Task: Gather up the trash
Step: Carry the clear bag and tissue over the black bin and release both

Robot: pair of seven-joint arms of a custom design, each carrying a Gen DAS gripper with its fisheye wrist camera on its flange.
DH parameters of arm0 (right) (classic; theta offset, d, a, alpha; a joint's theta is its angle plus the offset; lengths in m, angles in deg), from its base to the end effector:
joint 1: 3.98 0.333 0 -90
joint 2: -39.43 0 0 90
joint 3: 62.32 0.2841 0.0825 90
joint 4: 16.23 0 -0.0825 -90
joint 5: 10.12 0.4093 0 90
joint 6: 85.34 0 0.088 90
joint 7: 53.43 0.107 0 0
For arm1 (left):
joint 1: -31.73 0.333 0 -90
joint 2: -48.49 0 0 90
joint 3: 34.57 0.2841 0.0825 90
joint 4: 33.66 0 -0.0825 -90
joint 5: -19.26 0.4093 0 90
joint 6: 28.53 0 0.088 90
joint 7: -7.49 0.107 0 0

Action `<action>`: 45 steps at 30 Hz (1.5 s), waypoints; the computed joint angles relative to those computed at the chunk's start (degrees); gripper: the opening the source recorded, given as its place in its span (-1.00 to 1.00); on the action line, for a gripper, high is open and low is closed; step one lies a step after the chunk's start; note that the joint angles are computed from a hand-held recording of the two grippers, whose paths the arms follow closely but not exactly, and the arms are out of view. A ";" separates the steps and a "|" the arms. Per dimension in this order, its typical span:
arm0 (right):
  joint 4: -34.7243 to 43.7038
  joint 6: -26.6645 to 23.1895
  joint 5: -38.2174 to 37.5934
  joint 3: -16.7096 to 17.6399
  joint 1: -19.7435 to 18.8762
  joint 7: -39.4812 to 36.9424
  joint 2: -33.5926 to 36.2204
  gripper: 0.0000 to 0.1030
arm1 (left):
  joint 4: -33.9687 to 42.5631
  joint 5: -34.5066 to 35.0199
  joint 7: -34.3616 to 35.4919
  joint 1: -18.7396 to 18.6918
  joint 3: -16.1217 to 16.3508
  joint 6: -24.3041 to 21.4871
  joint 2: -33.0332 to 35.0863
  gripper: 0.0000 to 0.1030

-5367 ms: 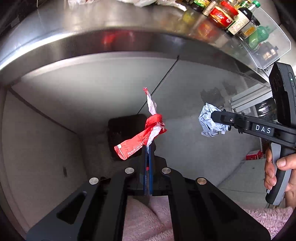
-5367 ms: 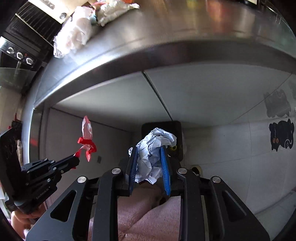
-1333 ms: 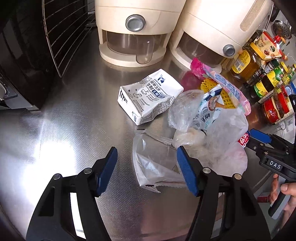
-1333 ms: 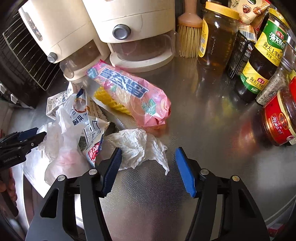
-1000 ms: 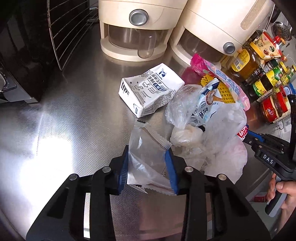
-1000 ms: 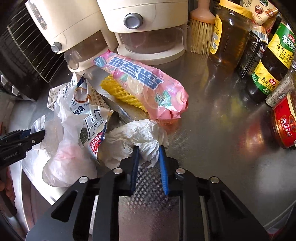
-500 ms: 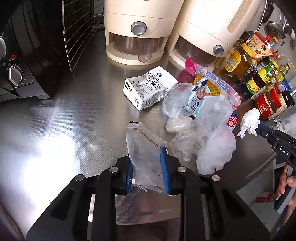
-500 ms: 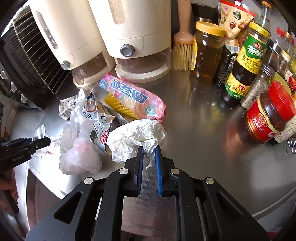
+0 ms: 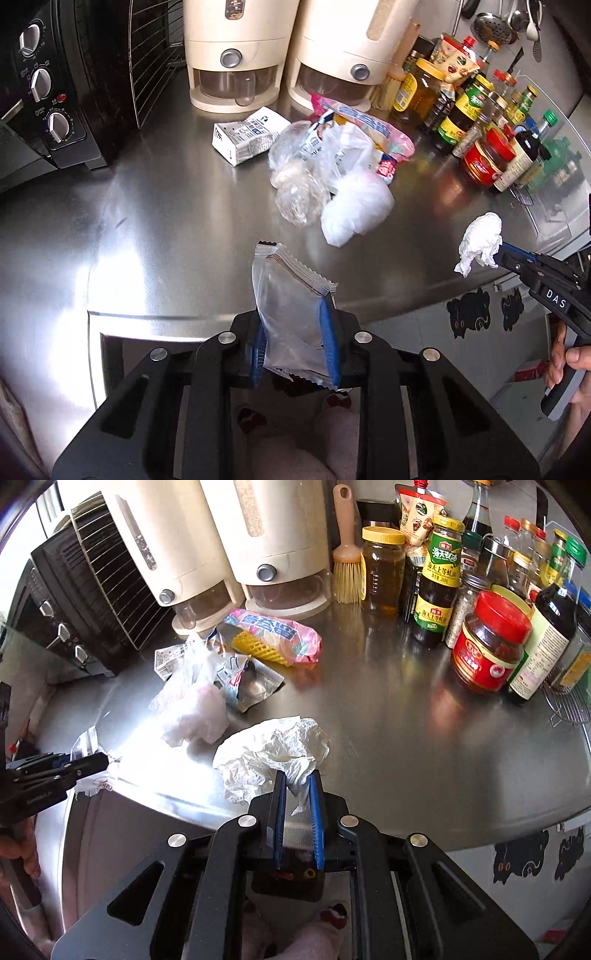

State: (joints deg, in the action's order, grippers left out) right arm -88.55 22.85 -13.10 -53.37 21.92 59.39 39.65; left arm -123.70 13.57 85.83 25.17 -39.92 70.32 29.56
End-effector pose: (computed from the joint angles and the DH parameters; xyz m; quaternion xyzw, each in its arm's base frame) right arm 0.4809 0.3298 0.7827 -0.7398 0.5987 -0.1099 0.2868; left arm 0.4602 -0.1179 0.7846 -0.6808 0.6916 -0.2185 0.1022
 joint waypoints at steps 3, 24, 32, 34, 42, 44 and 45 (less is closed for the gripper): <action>-7.45 1.14 1.69 0.16 -0.33 0.34 -5.76 -0.73 | -3.80 -0.87 -0.47 -0.95 -0.52 0.14 -3.55 -0.53; -38.89 1.75 10.74 3.82 -2.32 3.07 -21.29 -0.73 | -35.76 -6.62 -5.15 -9.11 -1.42 5.16 -18.51 -0.53; -43.39 7.62 12.28 3.36 -1.65 6.57 -17.28 -0.73 | -42.22 -7.37 -6.01 -10.69 -1.41 9.35 -16.09 -0.53; -43.33 8.15 13.22 2.87 -1.33 6.66 -15.74 -0.73 | -42.49 -7.65 -5.93 -10.72 -1.27 9.49 -14.54 -0.53; -41.51 8.98 14.66 1.96 -0.45 8.00 -10.27 -0.73 | -42.58 -8.86 -5.48 -9.89 -1.38 10.59 -9.65 -0.53; -40.75 9.16 15.01 1.82 -0.24 8.26 -9.02 -0.73 | -42.64 -8.97 -5.55 -9.68 -1.52 11.15 -9.06 -0.53; -40.19 9.22 15.03 1.83 -0.08 8.43 -8.32 -0.72 | -42.69 -9.21 -5.41 -9.63 -1.44 11.35 -8.92 -0.52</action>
